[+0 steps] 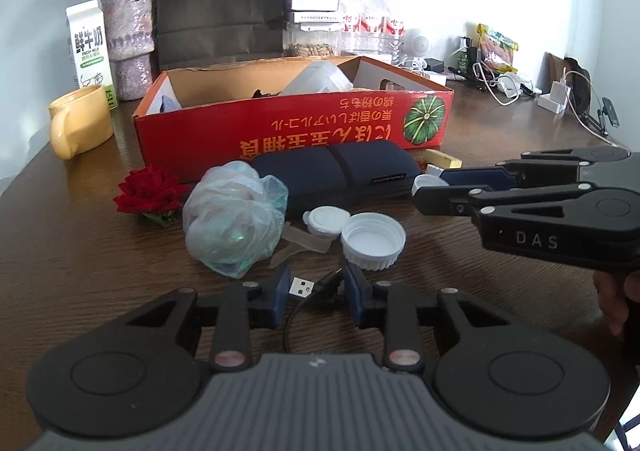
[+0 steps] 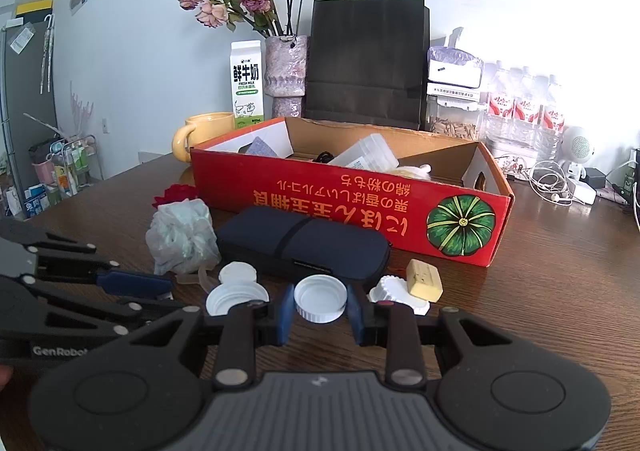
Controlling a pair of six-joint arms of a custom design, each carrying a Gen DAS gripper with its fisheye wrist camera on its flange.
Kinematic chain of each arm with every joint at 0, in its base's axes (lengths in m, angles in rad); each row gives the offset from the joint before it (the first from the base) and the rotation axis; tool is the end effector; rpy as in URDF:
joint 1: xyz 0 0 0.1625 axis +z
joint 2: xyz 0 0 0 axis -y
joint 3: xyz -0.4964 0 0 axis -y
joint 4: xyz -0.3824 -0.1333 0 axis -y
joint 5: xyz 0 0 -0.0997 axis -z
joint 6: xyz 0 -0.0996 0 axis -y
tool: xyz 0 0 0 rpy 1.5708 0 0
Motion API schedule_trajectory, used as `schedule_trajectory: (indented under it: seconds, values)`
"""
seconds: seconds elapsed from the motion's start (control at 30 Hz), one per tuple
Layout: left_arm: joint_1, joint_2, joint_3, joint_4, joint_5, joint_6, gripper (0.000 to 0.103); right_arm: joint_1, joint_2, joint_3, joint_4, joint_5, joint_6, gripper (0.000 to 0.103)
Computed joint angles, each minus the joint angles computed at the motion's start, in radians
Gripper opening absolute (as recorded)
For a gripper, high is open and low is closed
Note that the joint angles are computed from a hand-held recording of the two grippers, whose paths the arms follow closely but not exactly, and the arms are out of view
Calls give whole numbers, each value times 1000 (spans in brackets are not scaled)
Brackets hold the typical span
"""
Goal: Organize objects
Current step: 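Grasp a white bottle cap with the right tool while the left tool grasps the black USB cable, then carry the cap and USB cable toward the box with both tools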
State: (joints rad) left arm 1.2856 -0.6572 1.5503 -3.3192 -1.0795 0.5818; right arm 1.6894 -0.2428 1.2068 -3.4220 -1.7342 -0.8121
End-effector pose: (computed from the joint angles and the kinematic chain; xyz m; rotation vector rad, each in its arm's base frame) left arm -0.0421 -0.7843 0.1855 0.7493 2.2632 -0.9800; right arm 0.2156 -0.8193 -0.0171 1.0335 -2.2748 1.0463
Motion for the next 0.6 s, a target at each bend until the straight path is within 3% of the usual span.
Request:
schedule_trajectory:
  seconds: [0.6]
  values:
    - [-18,-23,15,-133,-62,56,31,6,-2,19,-74,49,-17,28]
